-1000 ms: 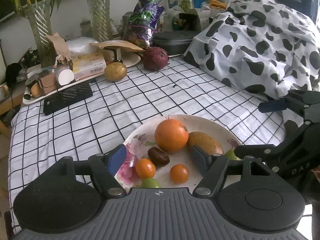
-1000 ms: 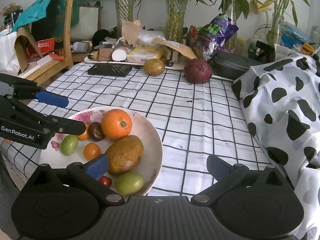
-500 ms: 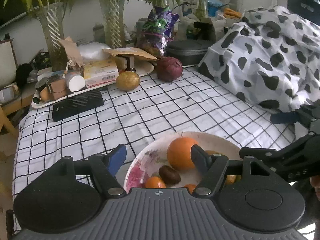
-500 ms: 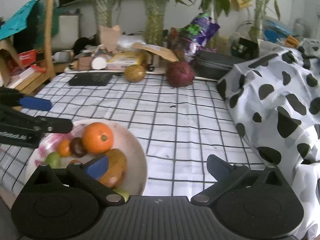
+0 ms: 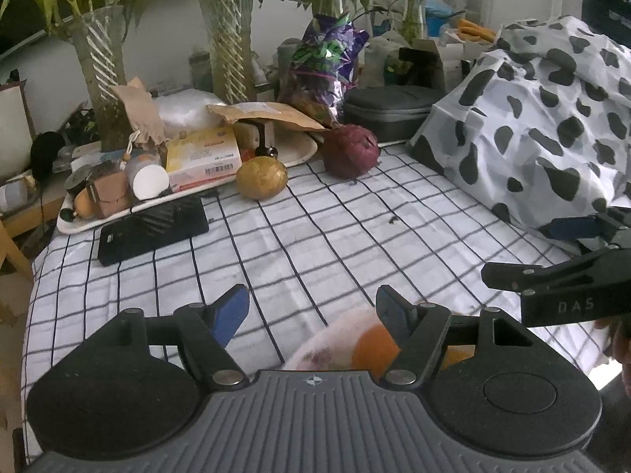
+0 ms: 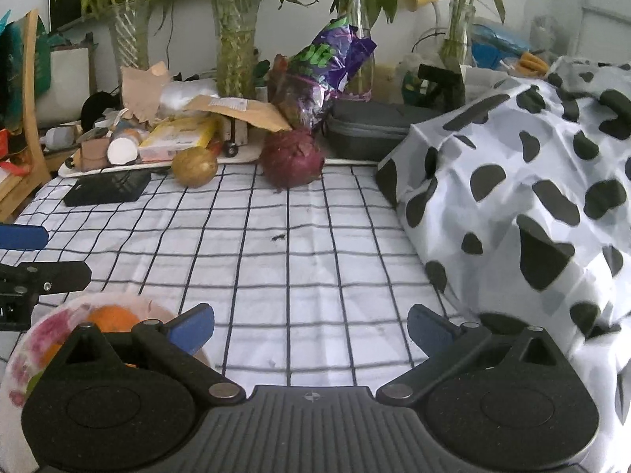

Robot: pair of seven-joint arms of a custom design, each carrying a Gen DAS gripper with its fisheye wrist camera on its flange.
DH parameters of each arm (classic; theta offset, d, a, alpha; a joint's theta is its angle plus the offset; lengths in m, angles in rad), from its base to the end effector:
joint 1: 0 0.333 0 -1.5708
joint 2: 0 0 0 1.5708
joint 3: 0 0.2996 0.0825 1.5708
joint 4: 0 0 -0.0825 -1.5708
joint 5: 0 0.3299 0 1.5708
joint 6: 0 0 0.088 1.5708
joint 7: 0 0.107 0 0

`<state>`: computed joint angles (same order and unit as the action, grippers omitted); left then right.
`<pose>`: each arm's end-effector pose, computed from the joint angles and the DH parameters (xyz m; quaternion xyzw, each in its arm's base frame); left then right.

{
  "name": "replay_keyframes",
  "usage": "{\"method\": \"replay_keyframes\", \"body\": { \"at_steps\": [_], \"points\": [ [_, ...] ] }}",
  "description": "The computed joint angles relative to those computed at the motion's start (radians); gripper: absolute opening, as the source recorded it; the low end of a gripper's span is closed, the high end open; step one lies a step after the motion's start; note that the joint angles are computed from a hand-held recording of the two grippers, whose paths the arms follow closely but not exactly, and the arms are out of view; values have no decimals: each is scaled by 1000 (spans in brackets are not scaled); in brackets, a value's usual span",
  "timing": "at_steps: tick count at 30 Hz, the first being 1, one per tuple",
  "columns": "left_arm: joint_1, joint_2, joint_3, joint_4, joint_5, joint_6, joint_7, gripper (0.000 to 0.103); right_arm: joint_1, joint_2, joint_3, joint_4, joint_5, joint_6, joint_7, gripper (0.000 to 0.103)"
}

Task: Organize fruits
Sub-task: 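Move both open tools from the plate toward the passion fruit and dragon fruit, then grasp the yellow-brown passion fruit with the left tool while the right tool grasps the red dragon fruit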

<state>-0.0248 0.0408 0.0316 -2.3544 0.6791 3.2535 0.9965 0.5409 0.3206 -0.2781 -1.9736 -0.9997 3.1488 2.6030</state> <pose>0.5019 -0.0591 0.4244 -0.6041 0.6859 -0.2936 0.2802 0.5410 0.2374 0.4004 -0.7270 0.5437 -0.2760 0.3157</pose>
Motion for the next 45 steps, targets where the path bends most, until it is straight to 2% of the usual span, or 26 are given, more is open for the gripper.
{"method": "replay_keyframes", "body": {
  "at_steps": [1,6,8,9,11,14,18,21,26,29,33,36,39,42,44,45],
  "points": [
    [25,12,-33,9,-56,0,52,70,-1,9,1,14,2,-3,-8,103],
    [-2,67,-15,69,-145,-9,141,70,-6,60,9,91,30,-24,-61,103],
    [23,89,-47,91,-203,-10,199,70,-25,81,31,117,77,-27,-110,103],
    [14,100,-39,104,-213,-10,212,70,-31,91,39,129,104,-31,-137,103],
    [-43,125,24,134,-211,-11,212,70,-39,114,50,156,157,-37,-189,103],
    [-28,160,6,168,-258,-9,268,70,-48,148,64,199,229,-51,-262,103],
    [-44,201,22,211,-306,0,315,70,-70,197,95,265,325,-74,-360,103],
    [-66,238,44,252,-339,2,348,70,-83,236,116,322,390,-94,-430,103],
    [-129,312,115,331,-397,2,389,70,-107,306,156,428,494,-137,-552,103],
    [-47,358,28,387,-449,-5,440,70,-114,351,168,496,548,-161,-615,103],
    [3,427,-28,467,-502,-17,499,70,-119,424,178,609,616,-203,-697,103],
    [61,479,-96,530,-540,-36,541,70,-124,479,183,696,668,-229,-750,103],
    [73,528,-114,593,-568,-57,566,70,-125,541,179,793,711,-264,-789,103],
    [107,578,-161,657,-598,-78,592,70,-129,597,182,881,745,-305,-817,103],
    [99,607,-157,697,-611,-85,598,71,-132,631,184,939,759,-334,-841,103],
    [81,616,-137,710,-616,-85,592,71,-131,643,181,957,762,-340,-849,103]
  ]
}}
